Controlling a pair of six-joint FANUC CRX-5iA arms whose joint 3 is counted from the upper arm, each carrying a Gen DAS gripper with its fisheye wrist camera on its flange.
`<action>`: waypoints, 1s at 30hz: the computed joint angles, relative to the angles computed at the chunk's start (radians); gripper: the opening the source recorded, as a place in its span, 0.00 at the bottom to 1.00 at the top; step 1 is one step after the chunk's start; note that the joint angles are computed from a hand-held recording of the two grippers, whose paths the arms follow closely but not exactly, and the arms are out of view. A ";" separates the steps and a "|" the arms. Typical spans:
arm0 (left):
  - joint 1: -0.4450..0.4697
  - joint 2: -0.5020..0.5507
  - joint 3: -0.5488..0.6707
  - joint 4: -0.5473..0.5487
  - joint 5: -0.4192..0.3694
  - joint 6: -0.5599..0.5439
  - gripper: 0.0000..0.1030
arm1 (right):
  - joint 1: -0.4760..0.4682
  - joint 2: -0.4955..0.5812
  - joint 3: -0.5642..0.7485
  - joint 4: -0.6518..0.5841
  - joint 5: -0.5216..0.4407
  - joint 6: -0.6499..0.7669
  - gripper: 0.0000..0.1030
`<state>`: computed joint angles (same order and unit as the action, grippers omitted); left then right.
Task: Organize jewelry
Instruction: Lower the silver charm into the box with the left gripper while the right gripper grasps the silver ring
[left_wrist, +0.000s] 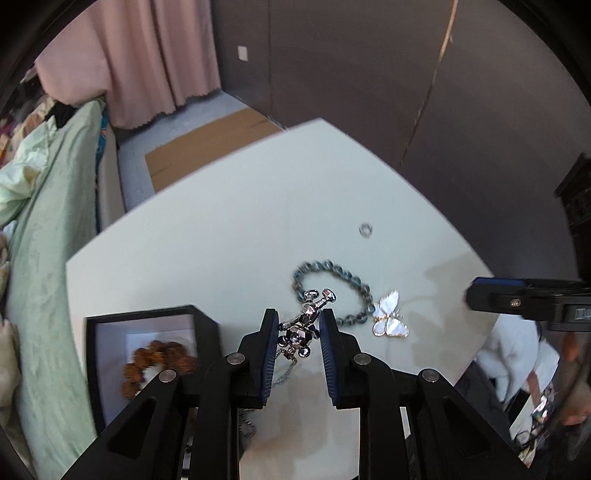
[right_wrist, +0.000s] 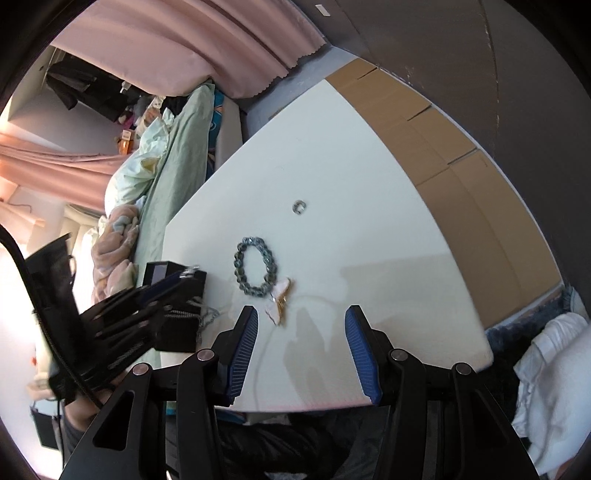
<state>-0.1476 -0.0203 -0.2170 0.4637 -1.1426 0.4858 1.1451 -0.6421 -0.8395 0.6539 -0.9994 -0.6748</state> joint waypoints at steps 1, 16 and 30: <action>0.009 -0.006 0.003 0.012 -0.004 0.001 0.23 | -0.014 0.009 0.008 -0.005 0.008 0.018 0.50; 0.151 -0.045 0.082 0.167 -0.033 0.025 0.23 | -0.265 0.210 0.200 -0.172 0.032 0.420 0.36; 0.226 -0.046 0.166 0.254 -0.056 0.023 0.23 | -0.383 0.401 0.380 -0.309 -0.111 0.822 0.22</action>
